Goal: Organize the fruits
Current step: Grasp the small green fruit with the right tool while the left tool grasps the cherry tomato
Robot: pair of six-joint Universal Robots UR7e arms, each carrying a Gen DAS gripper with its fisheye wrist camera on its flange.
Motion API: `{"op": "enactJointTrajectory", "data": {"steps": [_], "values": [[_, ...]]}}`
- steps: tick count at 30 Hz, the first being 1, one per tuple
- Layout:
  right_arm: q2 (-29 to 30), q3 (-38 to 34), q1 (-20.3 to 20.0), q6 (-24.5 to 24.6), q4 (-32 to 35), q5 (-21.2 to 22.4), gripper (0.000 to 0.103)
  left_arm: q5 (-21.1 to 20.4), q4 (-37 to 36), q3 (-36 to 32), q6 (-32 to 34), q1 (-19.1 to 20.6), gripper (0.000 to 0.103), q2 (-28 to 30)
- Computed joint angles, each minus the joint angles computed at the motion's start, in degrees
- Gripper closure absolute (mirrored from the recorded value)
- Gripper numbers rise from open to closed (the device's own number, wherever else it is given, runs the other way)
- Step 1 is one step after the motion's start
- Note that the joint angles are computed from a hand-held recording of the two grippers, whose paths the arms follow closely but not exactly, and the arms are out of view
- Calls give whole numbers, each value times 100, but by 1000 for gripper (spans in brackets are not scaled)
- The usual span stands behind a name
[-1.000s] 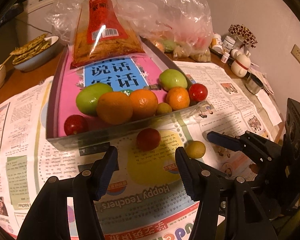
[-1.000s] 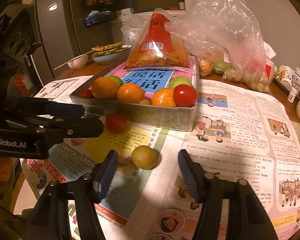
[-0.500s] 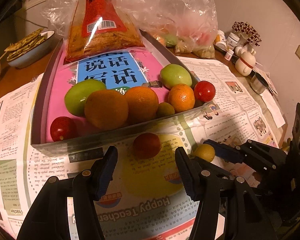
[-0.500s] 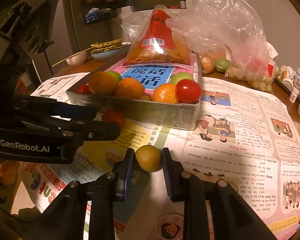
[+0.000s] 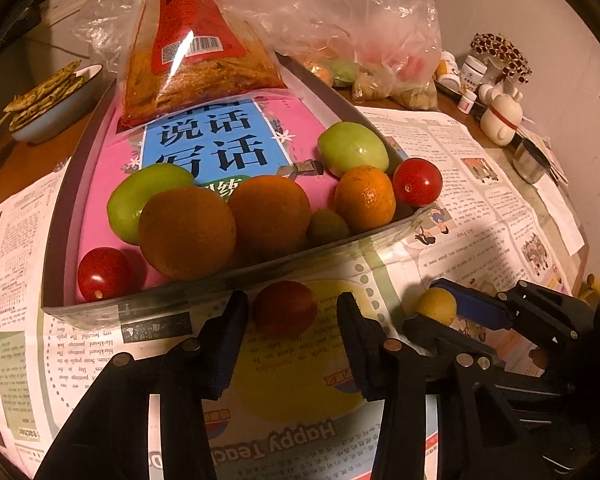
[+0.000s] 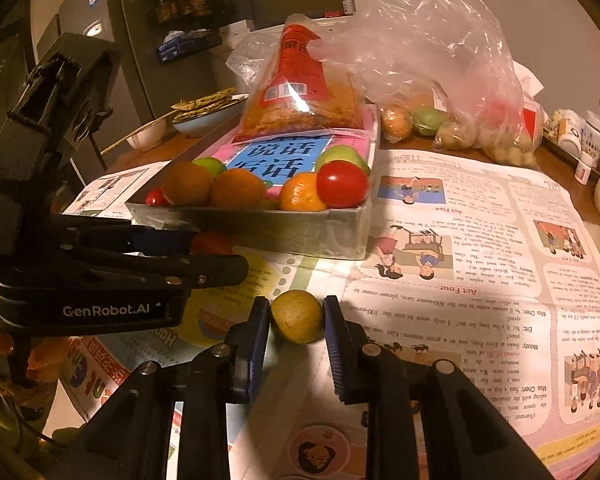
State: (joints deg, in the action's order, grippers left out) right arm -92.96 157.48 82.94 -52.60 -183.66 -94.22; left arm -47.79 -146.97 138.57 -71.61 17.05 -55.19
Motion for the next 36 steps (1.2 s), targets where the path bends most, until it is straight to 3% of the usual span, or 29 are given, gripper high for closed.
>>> {"op": "enactJointTrajectory", "data": {"steps": [3, 5, 7, 21, 36], "values": [[-49, -6, -20, 24, 55, 31, 75, 20, 27, 2, -40, -10, 57, 2], [-72, -12, -27, 45, 97, 64, 75, 40, 15, 14, -60, -12, 67, -6], [-68, -20, -29, 71, 124, 56, 75, 31, -105, 58, -41, 5, 70, -31], [-46, -27, 5, 129, 124, 59, 75, -37, -131, 255, -192, -184, 70, -217], [-206, 21, 298, 259, 145, 55, 75, 89, 405, 435, -612, -648, 70, -814]]}}
